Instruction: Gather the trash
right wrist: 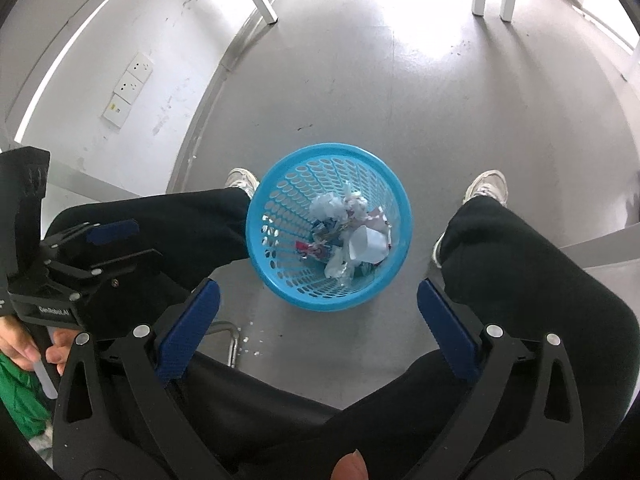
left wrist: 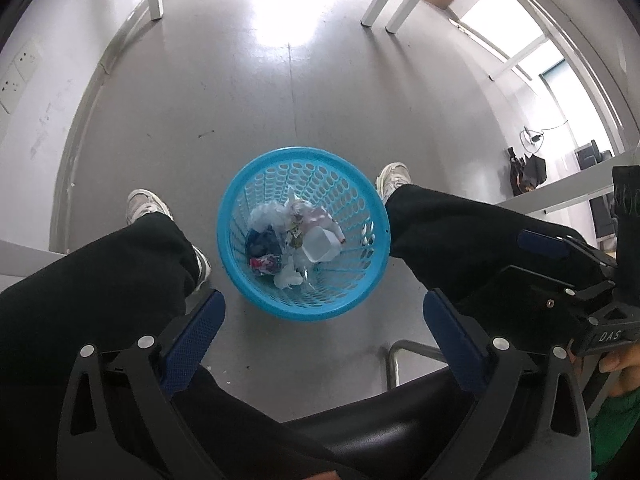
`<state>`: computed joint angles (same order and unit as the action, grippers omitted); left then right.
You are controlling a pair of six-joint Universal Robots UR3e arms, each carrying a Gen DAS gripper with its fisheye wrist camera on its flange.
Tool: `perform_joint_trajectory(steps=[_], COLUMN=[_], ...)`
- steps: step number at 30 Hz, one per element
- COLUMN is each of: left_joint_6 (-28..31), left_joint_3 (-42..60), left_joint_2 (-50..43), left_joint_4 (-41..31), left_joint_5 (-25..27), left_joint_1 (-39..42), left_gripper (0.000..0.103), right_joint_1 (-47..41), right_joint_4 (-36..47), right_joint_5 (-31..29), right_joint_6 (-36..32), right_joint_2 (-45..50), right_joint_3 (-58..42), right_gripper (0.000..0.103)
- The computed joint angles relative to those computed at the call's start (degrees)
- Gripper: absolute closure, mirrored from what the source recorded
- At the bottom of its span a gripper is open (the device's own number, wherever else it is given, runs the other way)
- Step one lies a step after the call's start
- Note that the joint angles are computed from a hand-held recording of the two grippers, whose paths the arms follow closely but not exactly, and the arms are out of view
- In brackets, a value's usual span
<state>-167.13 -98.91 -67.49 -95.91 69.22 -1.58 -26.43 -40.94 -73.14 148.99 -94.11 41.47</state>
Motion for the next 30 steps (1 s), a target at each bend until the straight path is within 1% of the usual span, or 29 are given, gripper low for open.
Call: perform_joint_trajectory(steps=[4,11,30], left_joint_6=[0.1,-1.0,-1.4], left_joint_3=[0.1,-0.1,-0.3], left_joint_2=[0.3,-0.1,-0.4], left_joint_4=[-0.6,0.0,-0.2], left_joint_5=[-0.3,-0.1,0.5], left_joint_1=[0.5,0.4,1.0], left_gripper=[0.006,0.006,0.006], right_joint_1=[0.4,-1.7,-1.6], right_joint_4=[-0.1,0.8,-0.4], right_joint_5=[0.1,1.9,2.0], right_joint_6=[0.3,0.6,1.1], right_joint_2=[0.4,0.2,-0.6], right_joint_3=[1.0,2.2,3.8], right_gripper=[0.009,0.009,0.009])
